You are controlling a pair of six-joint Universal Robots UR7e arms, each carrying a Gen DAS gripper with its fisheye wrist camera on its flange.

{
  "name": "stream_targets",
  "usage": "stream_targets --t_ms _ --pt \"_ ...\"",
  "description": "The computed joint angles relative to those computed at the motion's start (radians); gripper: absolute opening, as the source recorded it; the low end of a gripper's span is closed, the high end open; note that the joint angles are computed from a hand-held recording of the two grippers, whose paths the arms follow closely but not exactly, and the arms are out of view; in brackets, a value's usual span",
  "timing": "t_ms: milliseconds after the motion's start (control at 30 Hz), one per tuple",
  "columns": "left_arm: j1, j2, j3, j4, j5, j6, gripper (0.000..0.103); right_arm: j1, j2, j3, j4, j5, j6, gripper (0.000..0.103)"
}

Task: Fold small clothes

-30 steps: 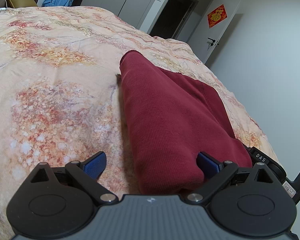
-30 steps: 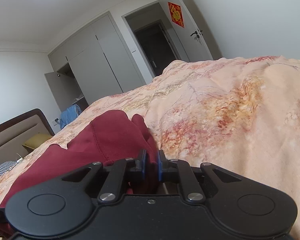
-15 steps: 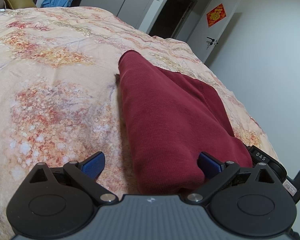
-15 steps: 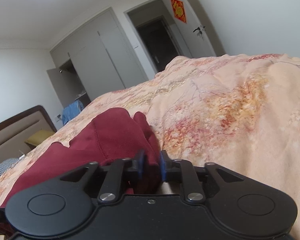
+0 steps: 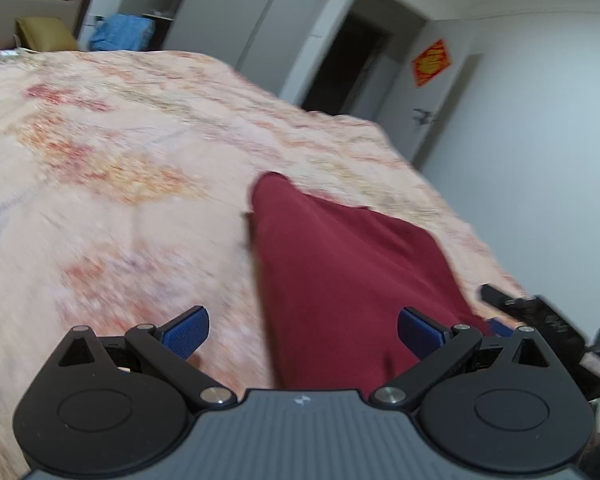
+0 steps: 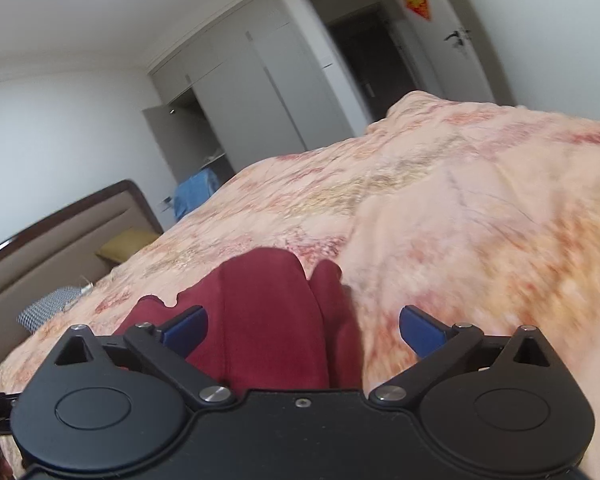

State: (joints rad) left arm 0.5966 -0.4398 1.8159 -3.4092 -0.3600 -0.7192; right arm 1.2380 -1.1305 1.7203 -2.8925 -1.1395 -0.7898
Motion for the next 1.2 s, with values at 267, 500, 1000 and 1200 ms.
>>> stream_targets --t_ms 267,500,1000,1200 --pt "0.075 0.000 -0.027 0.015 -0.071 0.008 0.103 -0.006 0.039 -0.027 0.072 -0.017 -0.043 0.077" --pt "0.080 0.077 -0.103 -0.006 -0.012 0.109 0.103 -0.014 0.040 -0.025 0.074 -0.005 -0.050 0.077" --pt "0.071 0.096 -0.110 -0.041 0.009 0.139 0.103 -0.022 0.042 -0.043 0.115 0.019 -0.038 0.080" --pt "0.072 0.083 -0.102 -0.018 -0.004 0.129 0.103 -0.024 0.040 -0.044 0.126 0.023 -0.041 0.082"
